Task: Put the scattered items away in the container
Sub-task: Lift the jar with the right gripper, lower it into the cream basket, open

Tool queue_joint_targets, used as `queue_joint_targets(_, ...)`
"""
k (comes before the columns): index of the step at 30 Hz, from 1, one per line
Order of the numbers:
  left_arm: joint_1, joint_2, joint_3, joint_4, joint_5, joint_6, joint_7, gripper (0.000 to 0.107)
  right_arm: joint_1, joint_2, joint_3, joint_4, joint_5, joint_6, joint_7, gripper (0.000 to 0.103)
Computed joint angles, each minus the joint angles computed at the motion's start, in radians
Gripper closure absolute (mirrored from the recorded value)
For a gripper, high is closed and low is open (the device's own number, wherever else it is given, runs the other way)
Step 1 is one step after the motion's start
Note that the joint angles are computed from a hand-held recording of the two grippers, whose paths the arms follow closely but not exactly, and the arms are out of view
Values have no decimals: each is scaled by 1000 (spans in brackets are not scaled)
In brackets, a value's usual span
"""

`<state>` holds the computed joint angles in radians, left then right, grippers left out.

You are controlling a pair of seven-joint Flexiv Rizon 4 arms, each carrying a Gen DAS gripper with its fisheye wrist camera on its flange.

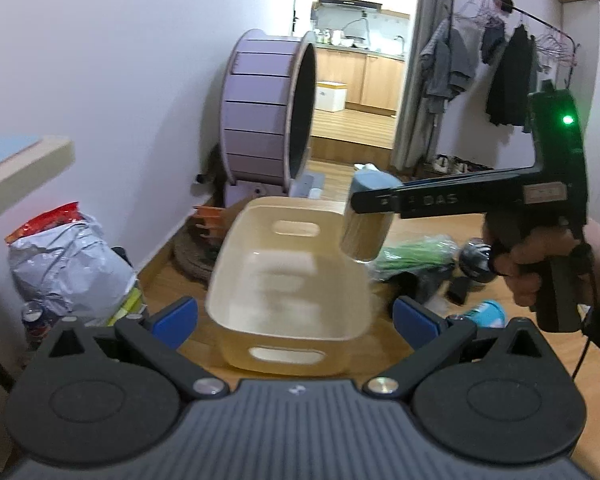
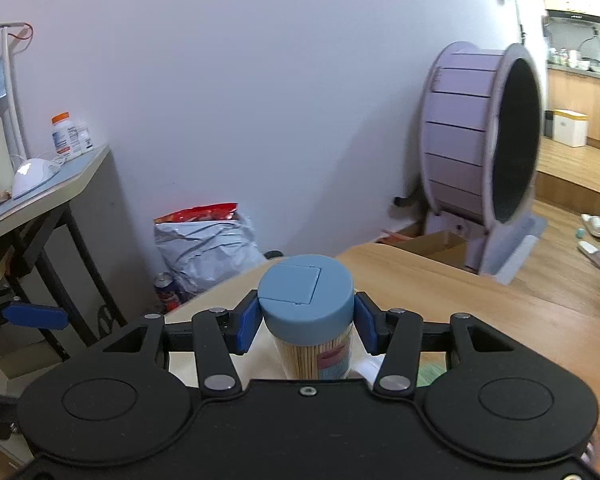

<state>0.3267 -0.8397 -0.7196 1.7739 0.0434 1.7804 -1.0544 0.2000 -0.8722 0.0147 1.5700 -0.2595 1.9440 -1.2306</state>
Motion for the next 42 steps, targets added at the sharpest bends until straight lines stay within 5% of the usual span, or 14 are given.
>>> queue_joint_targets(9, -26, -23, 36, -74, -39, -27, 21, 4, -75, -122, 144, -234, -132, -154, -6, 54)
queue_joint_targets(16, -35, -44, 50, -96, -67, -38, 23, 4, -59, -201, 179, -374, -129, -282, -42, 54)
queue_joint_targets(26, -35, -57, 44, -99, -85, -49, 40, 4, 34, -241, 62, -479, -51, -415, -75, 52)
queue_joint_targets(34, -17, -55, 20, -82, -82, -45, 39, 4, 63, -189, -2, -394, -26, -324, -77, 43)
queue_joint_targets(42, 12, -45, -28, -25, -43, -24, 38, 4, 144, -3, -170, -63, 37, -143, -58, 38)
